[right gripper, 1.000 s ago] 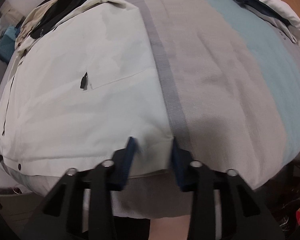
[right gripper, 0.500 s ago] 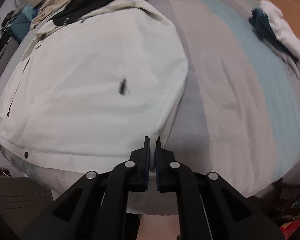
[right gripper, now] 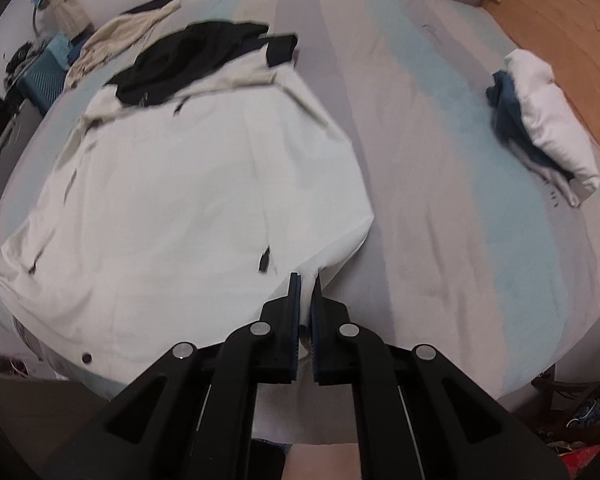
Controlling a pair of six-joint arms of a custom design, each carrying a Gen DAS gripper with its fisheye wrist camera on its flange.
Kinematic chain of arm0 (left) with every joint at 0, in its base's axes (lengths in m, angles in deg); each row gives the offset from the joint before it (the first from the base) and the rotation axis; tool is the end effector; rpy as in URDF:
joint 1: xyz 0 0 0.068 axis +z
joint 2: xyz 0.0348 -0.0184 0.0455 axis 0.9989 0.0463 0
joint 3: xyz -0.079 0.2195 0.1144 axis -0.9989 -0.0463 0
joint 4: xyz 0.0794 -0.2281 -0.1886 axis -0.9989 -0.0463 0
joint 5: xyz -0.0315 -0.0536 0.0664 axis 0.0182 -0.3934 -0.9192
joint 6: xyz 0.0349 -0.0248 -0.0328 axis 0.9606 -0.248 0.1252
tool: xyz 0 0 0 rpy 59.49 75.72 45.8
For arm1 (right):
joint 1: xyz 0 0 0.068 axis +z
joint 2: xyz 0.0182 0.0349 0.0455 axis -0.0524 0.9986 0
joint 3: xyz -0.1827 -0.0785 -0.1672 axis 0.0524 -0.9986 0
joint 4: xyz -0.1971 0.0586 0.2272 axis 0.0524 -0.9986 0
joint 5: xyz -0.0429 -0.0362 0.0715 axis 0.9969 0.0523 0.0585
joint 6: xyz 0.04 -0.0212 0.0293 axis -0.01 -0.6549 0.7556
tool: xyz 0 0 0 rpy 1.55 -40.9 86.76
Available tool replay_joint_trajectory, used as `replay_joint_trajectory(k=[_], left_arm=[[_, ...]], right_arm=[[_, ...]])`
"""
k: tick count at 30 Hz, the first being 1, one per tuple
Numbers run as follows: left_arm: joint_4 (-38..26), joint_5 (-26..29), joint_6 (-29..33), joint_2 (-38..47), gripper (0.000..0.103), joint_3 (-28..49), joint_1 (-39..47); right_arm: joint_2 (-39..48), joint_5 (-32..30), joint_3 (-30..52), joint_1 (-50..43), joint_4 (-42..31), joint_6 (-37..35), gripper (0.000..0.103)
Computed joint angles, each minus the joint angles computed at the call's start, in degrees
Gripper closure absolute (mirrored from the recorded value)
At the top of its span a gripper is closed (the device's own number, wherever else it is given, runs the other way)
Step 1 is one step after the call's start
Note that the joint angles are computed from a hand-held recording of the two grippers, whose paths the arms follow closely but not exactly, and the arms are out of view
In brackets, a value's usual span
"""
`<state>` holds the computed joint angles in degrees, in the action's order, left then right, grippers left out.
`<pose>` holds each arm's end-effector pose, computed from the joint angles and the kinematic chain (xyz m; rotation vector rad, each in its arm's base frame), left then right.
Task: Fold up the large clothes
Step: 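Lift the white hem with both tools and fold it over the black part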
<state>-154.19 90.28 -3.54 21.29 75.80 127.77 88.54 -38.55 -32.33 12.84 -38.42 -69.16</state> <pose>0.1346 0.0995 0.2753 -0.1740 2.7500 -0.1803 0.1805 0.0498 0.2454 -0.0341 2.7238 0.0973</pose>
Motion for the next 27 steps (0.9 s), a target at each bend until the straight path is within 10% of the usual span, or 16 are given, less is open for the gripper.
replay_joint_trajectory(k=[15,27], left_arm=[[11.0,-4.6,-17.7,27.0,0.100,24.8,-14.7],[12.5,-14.1,-25.0,57.8,0.100,55.2,-20.0]], right_arm=[[25.9,-8.9,22.5,-10.1,8.9,-6.1,0.100],[65.5,-12.0,62.0,-11.7,7.5,-12.5,0.100]])
